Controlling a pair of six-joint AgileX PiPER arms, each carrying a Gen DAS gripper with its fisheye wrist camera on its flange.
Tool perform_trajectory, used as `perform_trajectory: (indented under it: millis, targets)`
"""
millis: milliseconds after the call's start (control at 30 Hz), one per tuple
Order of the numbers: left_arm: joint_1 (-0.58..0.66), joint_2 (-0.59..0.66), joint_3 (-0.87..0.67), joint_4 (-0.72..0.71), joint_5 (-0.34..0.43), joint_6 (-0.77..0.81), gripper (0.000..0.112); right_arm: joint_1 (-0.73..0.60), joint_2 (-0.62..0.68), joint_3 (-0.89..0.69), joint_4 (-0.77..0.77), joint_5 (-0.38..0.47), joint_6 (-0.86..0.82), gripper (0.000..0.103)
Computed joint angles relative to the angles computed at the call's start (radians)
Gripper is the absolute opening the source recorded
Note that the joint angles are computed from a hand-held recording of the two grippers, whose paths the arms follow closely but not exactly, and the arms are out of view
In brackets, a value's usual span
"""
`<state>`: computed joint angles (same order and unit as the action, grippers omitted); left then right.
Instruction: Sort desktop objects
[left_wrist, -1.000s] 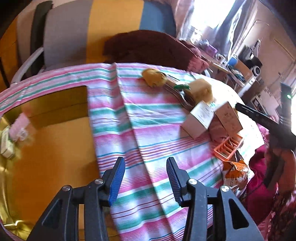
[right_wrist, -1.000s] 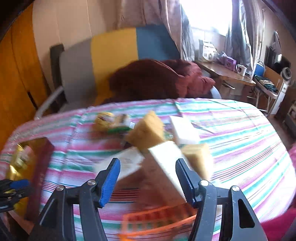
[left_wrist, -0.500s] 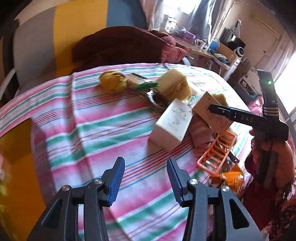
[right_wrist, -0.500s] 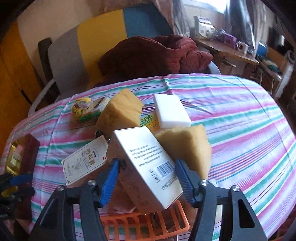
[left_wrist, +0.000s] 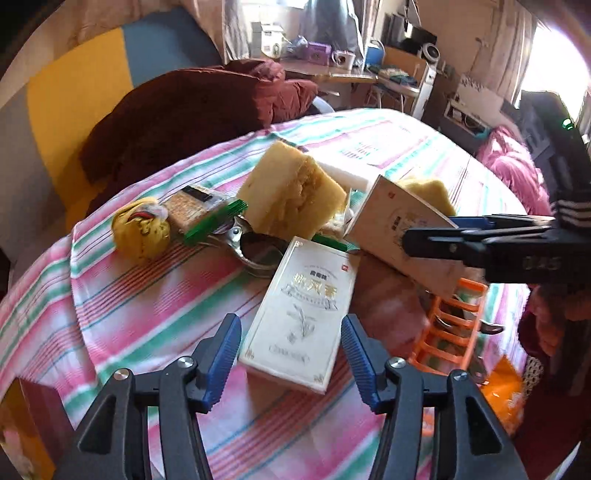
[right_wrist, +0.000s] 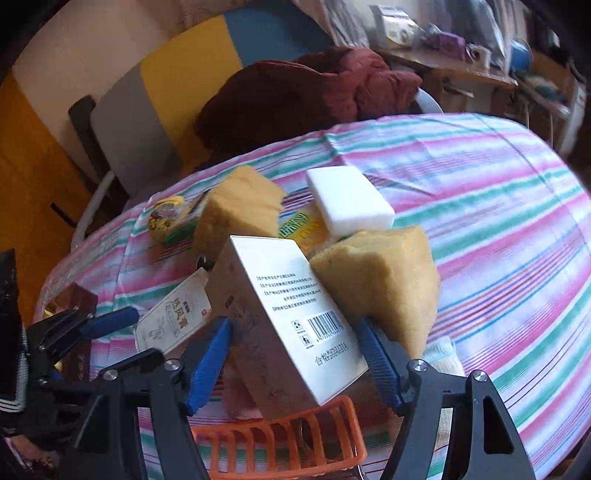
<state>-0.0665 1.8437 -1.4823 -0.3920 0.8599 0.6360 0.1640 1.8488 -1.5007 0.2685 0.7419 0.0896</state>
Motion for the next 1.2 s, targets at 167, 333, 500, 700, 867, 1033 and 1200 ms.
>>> perform_trajectory:
  millis: [167,333,500,700,867,1033,1200]
  targets:
    - [-0.02,0.075,-0.07,0.01,0.058,-0.007,0.059,-0.016,0.029,-0.02,0.091,0.031,-0.054,0.072]
    - [-0.004,0.07,0.01,-0.033,0.005,0.007,0.055,-0.028,0.023,-0.002,0.133,0.011,-0.085,0.054]
    - [0.035,-0.005,0.122,-0.04,-0.057,-0.011,0.055,-0.027,0.018,0.0,0.126,0.006,-0.086,0.042]
    - [0.147,-0.093,0.23,-0.118,-0.023,-0.013,0.054,-0.016,0.049,-0.035,0.094,0.044,-0.051,0.065]
    - [0.248,-0.186,0.353,-0.189,-0.04,0.051,0.055,-0.015,0.084,-0.06,0.112,0.06,-0.06,0.072]
    - [0.28,-0.23,0.417,-0.19,-0.074,0.06,0.054,-0.006,0.103,-0.077,0.096,0.086,-0.055,0.068]
    - [0.313,-0.251,0.451,-0.23,-0.074,0.078,0.054,-0.025,0.063,-0.036,0.115,0.04,-0.048,0.057]
